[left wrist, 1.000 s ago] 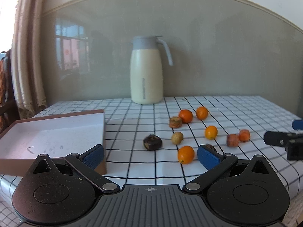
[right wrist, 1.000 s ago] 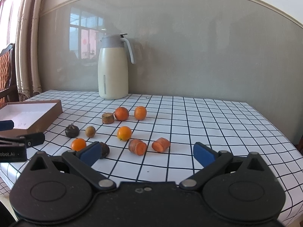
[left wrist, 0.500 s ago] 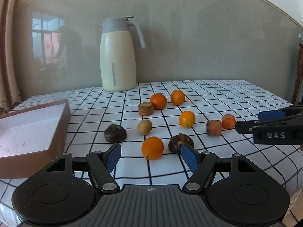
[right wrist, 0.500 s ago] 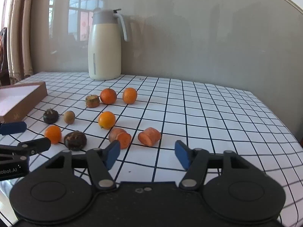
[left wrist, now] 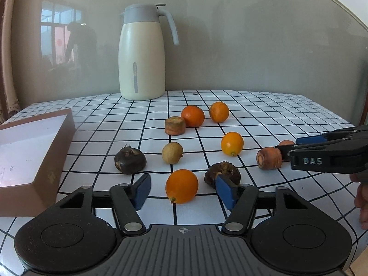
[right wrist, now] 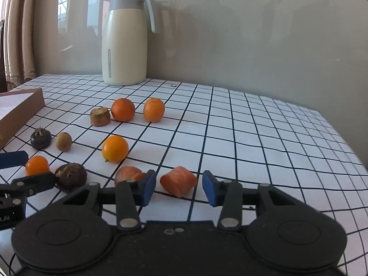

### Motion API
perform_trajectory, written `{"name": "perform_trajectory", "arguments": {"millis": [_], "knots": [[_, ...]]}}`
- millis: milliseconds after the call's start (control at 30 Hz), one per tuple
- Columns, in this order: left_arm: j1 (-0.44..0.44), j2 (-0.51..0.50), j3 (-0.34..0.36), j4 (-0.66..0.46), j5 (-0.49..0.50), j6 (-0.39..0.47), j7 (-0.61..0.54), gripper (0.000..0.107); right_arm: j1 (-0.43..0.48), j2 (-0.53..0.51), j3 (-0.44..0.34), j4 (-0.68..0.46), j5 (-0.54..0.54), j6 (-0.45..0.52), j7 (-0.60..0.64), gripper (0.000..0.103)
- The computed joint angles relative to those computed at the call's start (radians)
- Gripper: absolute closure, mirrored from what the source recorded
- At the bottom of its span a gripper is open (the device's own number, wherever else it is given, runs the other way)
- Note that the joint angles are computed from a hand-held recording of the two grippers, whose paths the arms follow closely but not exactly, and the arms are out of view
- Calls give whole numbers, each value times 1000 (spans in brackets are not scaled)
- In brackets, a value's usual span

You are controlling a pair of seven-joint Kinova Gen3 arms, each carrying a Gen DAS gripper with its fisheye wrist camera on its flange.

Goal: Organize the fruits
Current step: 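Grasp the small orange with the left gripper while the right gripper grasps a carrot piece, then carry the orange into the white box and open the left gripper while the right drops the carrot there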

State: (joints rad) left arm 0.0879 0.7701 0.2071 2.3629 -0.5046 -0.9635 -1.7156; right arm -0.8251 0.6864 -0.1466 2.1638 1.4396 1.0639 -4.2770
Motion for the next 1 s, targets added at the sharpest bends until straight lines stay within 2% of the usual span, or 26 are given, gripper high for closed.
{"name": "perform_trajectory", "arguments": {"millis": [233,300,333,667,1000], "knots": [[0,-5,6,-11,-9,34,9,56,11,1,0,3,5,-21,6,73],[4,-5,8,-20,-10,54,15,67,12,0,0,4,7,-23,3,75],[14,-5,1,-21,4,52,11,77,13,-2,-1,6,8,-23,1,75],[-18,-1,14,-27,-27,52,33,77,-28,-1,-1,10,-33,30,-24,75],[-93,-39,10,16,-97,-11,58,77,-91,-29,-6,-6,-71,129,-28,75]]}}
